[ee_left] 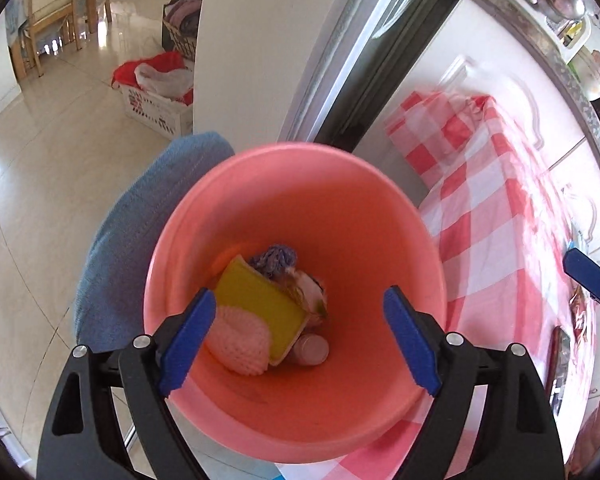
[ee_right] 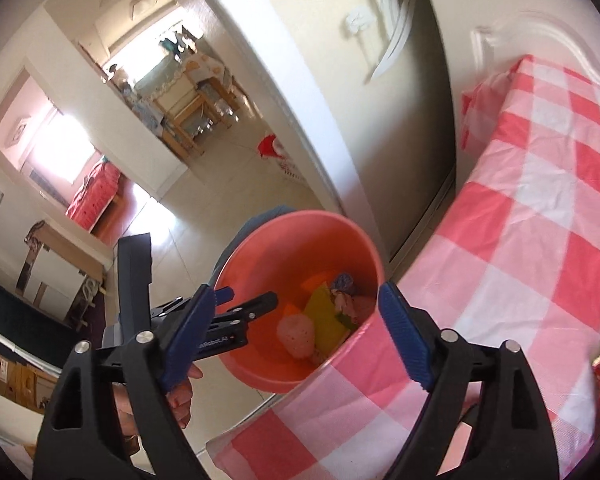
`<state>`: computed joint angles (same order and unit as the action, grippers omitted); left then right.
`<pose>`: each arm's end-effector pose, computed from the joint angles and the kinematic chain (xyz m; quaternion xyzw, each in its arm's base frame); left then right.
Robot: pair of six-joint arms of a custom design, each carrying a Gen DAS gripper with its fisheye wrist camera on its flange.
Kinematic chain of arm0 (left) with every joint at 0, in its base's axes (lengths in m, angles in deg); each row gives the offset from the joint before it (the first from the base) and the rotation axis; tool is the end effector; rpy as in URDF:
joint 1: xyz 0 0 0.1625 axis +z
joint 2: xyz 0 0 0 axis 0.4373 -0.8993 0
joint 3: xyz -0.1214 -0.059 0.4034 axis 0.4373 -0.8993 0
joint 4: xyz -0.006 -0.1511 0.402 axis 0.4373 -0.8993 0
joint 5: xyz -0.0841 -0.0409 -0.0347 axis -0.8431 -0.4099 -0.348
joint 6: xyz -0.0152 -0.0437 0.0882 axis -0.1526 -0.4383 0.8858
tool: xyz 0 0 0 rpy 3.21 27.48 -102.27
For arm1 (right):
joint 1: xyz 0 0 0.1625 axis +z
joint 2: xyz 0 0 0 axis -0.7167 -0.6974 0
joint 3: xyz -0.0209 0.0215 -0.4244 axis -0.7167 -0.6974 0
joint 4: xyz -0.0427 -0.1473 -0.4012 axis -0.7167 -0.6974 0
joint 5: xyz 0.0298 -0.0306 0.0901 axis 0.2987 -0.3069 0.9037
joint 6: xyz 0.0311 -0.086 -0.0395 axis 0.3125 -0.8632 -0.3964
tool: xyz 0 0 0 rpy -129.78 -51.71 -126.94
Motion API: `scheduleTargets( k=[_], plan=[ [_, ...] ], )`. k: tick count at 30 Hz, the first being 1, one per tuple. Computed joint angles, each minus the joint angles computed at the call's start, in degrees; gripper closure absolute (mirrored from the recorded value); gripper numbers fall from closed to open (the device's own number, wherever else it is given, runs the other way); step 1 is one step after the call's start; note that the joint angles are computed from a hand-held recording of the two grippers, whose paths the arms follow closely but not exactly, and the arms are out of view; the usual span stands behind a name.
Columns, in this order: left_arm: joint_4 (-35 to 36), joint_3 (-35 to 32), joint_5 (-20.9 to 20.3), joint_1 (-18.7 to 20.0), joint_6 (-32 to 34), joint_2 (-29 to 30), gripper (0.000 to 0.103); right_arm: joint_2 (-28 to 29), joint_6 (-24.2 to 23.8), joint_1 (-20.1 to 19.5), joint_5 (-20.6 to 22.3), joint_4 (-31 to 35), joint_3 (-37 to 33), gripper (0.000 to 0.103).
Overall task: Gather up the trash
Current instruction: 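Open both grippers over the orange bucket to drop the net and bag, then move both tools back over the remaining wrappers on the table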
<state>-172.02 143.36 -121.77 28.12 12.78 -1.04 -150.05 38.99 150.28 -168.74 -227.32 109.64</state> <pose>-0.0924 -0.4614 0.1464 0.0243 0.9392 -0.2453 0.2389 0.2405 -0.4732 0.1397 0.1849 -0.9578 0.2030 0.0849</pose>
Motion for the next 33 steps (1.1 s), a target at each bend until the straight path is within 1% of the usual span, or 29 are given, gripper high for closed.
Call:
scheduleTargets(
  k=[2,4,9,12,16,22,28,33],
  plan=[
    [-0.7,0.2,0.4,-1.0,0.7,-0.2,0.017,-1.6,0.7,-0.6,0.6,-0.8,1.1,0.018],
    [-1.5,0.4,0.9,-2.1,1.5,-0.1,0.016,-3.1,0.7,-0.9,0.4,-2.6,2.3,0.018],
    [-1.9,-0.7,0.5,-4.7,3.0,0.7,0.015,-6.1,-1.1,0.1,-3.3,-8.9,5.5,0.018],
    [-2.7,-1.9,-0.2,-6.3,3.9,1.9,0.015,-8.0,-2.2,0.2,-5.0,-11.5,7.0,0.018],
    [-2.8,-3.0,-1.3,-8.3,4.5,2.8,0.015,-11.2,-2.2,-1.7,-4.4,-13.1,8.9,0.015],
    [-2.2,-4.4,-2.3,-11.5,5.1,3.9,0.015,-16.5,-2.1,-5.2,-2.7,-15.0,11.8,0.015],
    [-1.4,-5.9,-2.9,-14.3,4.3,6.3,0.015,-21.7,-3.1,-7.5,-1.0,-16.5,15.1,0.015],
    [0.1,-7.3,-3.8,-16.5,4.1,8.3,0.014,-26.3,-4.5,-10.6,0.6,-17.8,18.0,0.015]
  ],
)
